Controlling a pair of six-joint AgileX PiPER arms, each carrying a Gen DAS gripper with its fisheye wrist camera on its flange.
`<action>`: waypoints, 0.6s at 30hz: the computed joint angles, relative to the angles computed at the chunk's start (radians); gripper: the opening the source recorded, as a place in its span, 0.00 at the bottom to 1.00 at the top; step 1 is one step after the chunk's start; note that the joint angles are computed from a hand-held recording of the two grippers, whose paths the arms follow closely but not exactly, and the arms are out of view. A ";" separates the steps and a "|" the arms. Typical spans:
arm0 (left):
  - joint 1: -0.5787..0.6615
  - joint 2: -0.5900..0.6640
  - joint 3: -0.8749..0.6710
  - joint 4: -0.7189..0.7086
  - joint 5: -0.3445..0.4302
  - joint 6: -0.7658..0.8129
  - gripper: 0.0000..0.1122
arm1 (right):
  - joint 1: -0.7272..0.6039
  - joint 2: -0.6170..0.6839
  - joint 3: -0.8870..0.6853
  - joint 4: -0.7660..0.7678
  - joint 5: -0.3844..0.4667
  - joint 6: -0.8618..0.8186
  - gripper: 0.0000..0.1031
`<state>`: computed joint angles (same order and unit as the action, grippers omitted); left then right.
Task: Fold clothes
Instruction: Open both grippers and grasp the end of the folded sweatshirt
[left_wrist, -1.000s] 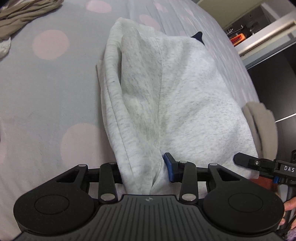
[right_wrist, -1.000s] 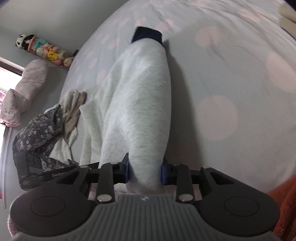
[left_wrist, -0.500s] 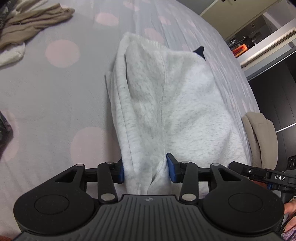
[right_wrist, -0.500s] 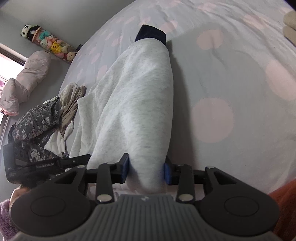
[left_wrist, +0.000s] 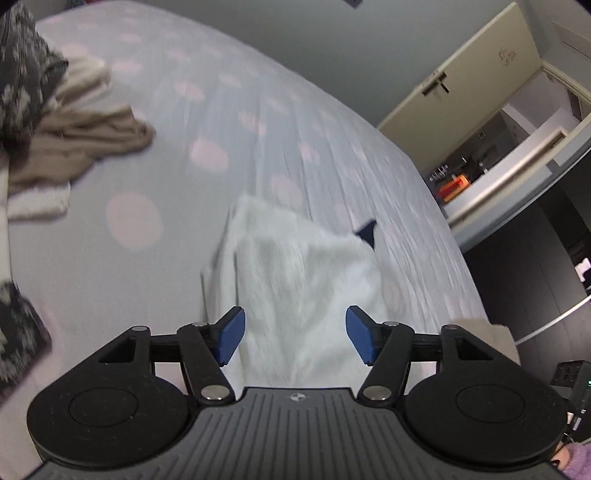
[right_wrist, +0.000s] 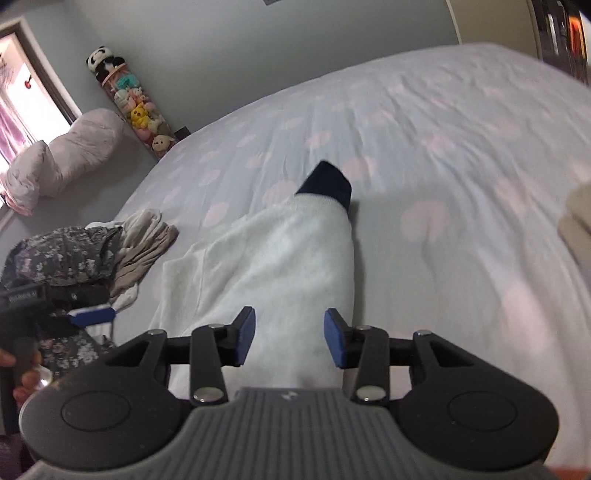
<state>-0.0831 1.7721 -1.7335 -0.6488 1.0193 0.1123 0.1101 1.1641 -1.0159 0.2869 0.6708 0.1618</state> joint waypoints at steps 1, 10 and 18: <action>-0.006 0.022 -0.024 0.011 0.003 -0.007 0.56 | 0.009 0.016 -0.014 -0.019 -0.004 0.013 0.47; -0.014 0.199 -0.195 0.059 0.076 -0.038 0.56 | -0.018 0.124 -0.050 0.051 -0.048 0.004 0.63; -0.014 0.294 -0.266 0.033 0.084 -0.020 0.56 | -0.022 0.214 -0.075 0.069 -0.073 0.001 0.66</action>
